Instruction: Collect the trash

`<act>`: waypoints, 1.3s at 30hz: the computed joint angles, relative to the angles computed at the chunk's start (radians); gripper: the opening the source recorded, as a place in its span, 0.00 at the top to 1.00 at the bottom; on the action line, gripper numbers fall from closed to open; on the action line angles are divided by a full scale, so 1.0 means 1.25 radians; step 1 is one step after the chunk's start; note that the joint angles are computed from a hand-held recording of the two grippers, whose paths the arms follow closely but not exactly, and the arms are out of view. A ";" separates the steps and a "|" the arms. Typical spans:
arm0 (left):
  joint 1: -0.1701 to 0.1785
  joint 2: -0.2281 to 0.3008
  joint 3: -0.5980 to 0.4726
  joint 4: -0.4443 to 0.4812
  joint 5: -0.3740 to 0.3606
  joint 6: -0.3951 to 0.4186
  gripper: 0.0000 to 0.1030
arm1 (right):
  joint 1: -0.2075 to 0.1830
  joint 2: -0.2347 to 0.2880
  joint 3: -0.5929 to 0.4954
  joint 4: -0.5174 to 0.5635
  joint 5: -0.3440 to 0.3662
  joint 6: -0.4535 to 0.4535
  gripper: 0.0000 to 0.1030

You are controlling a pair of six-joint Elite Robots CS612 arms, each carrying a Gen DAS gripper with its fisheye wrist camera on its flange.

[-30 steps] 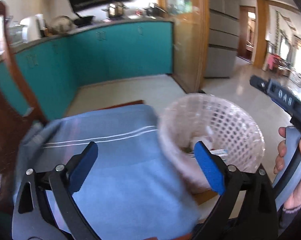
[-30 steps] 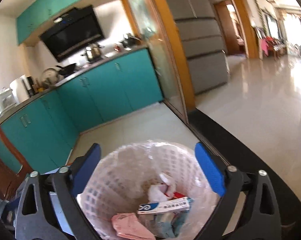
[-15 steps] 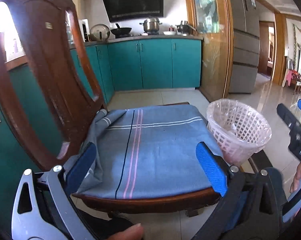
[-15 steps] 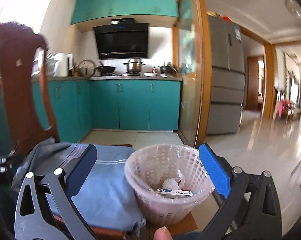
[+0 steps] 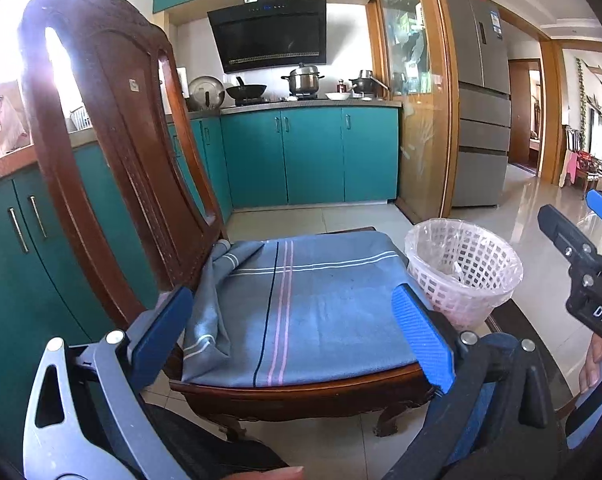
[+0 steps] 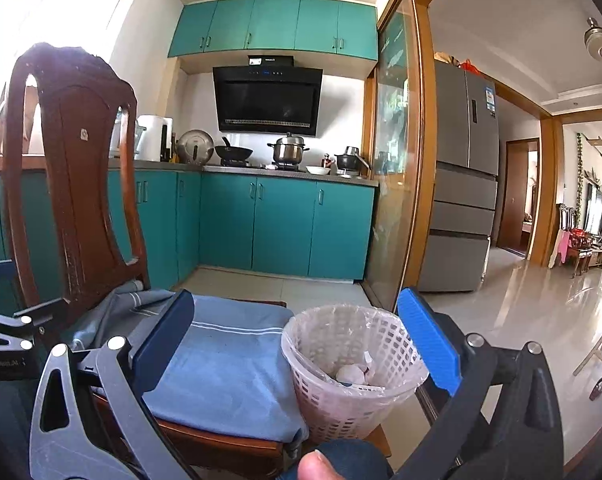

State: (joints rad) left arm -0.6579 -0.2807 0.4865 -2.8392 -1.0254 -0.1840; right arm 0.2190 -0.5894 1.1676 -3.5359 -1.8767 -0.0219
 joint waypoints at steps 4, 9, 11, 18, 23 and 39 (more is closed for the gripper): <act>0.001 -0.005 0.009 -0.001 0.002 -0.012 0.03 | 0.005 -0.003 0.003 -0.014 -0.002 -0.018 0.03; 0.002 -0.006 0.010 0.003 0.003 -0.017 0.03 | 0.008 -0.001 0.000 -0.015 -0.004 -0.037 0.03; 0.002 -0.007 0.013 0.003 0.003 -0.017 0.03 | 0.008 -0.002 0.002 -0.011 0.000 -0.035 0.03; 0.004 -0.001 -0.001 0.017 0.000 -0.019 0.03 | 0.006 -0.005 0.006 -0.006 0.011 -0.032 0.03; 0.003 0.000 -0.005 0.022 0.002 -0.019 0.03 | 0.004 -0.008 0.005 0.004 0.023 -0.031 0.03; 0.004 0.006 -0.016 0.038 0.004 -0.022 0.03 | 0.001 -0.006 0.002 0.013 0.036 -0.029 0.03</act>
